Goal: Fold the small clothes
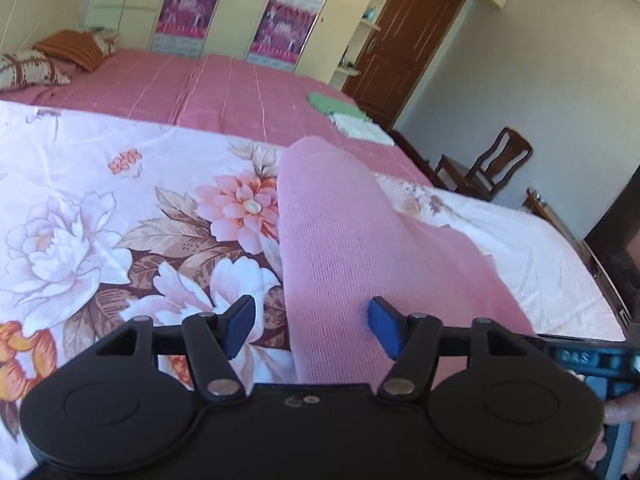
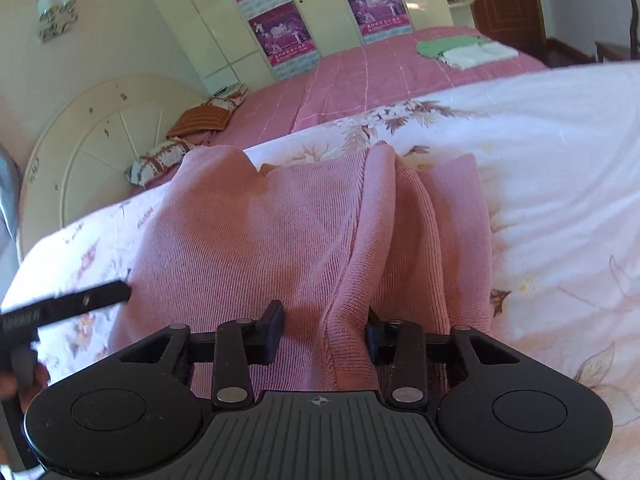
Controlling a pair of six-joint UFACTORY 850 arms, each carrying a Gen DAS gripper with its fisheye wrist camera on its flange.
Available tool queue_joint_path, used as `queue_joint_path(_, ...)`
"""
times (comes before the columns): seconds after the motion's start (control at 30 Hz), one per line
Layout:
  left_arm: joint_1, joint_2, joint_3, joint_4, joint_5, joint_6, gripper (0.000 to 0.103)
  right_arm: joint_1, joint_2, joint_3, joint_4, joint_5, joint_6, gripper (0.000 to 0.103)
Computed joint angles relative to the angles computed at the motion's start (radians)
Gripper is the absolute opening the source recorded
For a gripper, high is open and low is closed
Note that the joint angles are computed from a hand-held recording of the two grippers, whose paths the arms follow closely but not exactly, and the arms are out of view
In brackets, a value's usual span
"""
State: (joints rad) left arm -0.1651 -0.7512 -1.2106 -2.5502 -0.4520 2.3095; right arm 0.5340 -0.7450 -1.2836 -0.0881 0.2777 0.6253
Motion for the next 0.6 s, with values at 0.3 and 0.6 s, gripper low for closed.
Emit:
queue_joint_path(0.3, -0.055, 0.0, -0.028, -0.038, 0.021, 0.111, 0.053, 0.072, 0.092, 0.109, 0.616, 0.197, -0.745, 0.008)
queue_joint_path(0.6, -0.091, -0.032, -0.067, -0.204, 0.13, 0.399, 0.065, 0.003, 0.045, 0.135, 0.359, 0.16, -0.299, 0.014)
